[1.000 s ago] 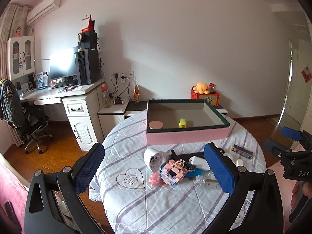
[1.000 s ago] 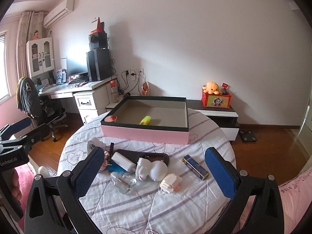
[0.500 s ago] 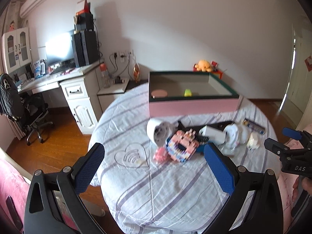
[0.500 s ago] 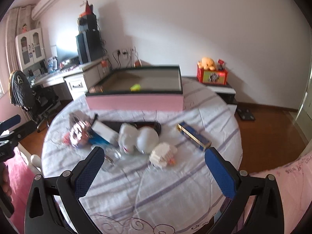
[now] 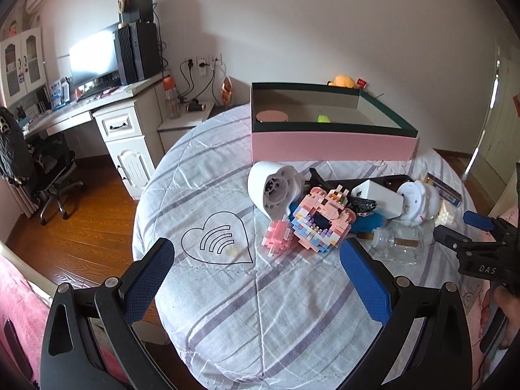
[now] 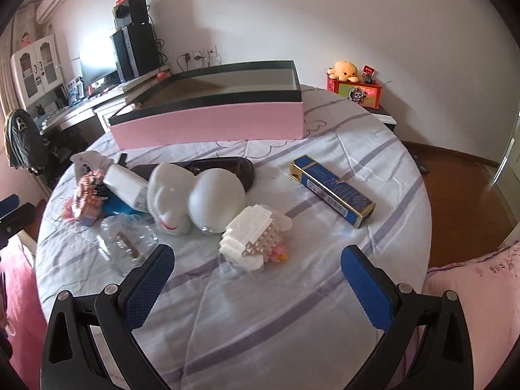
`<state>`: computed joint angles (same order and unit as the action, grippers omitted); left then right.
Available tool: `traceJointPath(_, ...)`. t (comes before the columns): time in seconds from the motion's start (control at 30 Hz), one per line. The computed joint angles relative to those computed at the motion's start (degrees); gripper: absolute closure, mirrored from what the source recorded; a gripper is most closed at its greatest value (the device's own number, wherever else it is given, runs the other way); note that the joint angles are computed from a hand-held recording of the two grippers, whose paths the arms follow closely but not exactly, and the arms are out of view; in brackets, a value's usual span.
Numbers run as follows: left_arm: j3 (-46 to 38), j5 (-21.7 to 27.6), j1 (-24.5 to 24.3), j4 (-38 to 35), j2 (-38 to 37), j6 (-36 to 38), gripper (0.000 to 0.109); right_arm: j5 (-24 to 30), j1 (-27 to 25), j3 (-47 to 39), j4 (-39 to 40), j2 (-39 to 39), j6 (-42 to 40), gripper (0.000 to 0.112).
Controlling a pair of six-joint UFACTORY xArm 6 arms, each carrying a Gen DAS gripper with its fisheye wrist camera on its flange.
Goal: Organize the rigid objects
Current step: 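Move both tools back toward the remaining items on the bed, then grasp the pink block figure with the left tool while the right tool grasps the white block figure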
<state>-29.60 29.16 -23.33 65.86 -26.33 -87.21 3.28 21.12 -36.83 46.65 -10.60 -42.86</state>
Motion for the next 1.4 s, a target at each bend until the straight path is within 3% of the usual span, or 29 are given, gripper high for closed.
traceJointPath(0.2, -1.18, -3.21, 2.13, -0.79, 3.52, 0.99, 0.006, 0.89, -0.35, -1.84, 4.39, 2.02, -4.55, 0.026)
traceJointPath(0.27, -1.76, -3.5, 2.29, -0.64, 4.66, 1.12, 0.006, 0.68, -0.68, -2.26, 5.54, 2.38, -6.03, 0.054)
traceJointPath(0.37, -2.78, -4.44, 2.56, 0.68, 6.24, 0.2, 0.006, 2.64, -2.09, -3.26, 8.22, 2.6, -9.41, 0.068)
traceJointPath(0.47, -4.59, -4.2, 1.74, 4.55, 8.32, -1.47, 0.006, 4.8, -3.08, -4.5, 12.04, 3.08, -13.34, 0.068)
traceJointPath(0.9, -12.24, -1.83, 0.87, 9.1, 17.74, 1.26, 0.006, 3.28, -2.42, -4.48, 9.0, 3.77, -12.22, 0.068)
traceJointPath(1.03, -12.99, -3.35, 1.69, 9.63, 19.17, 1.72, 0.008, 3.5, -2.49, -4.56, 9.14, 3.78, -12.52, 0.068)
traceJointPath(1.07, -12.89, -5.22, 2.41, 10.48, 19.2, 0.81, 0.015, 3.46, -2.49, -4.56, 9.42, 3.79, -12.76, 0.068)
traceJointPath(1.1, -12.56, -7.66, 3.35, 11.16, 18.95, 0.03, 0.029, 3.4, -2.48, -4.6, 9.46, 3.85, -12.79, 0.068)
traceJointPath(1.13, -12.19, -10.59, 4.45, 11.19, 18.68, -0.27, 0.034, 3.33, -2.43, -4.58, 9.34, 3.87, -12.68, 0.068)
traceJointPath(1.2, -11.57, -11.42, 4.8, 11.54, 18.11, -0.9, 0.05, 3.11, -2.33, -4.35, 8.97, 3.73, -12.5, 0.068)
traceJointPath(1.4, -9.63, -13.17, 5.29, 9.51, 16.29, 1.0, 0.053, 3.37, -2.46, -3.82, 6.53, 3.01, -10.56, 0.068)
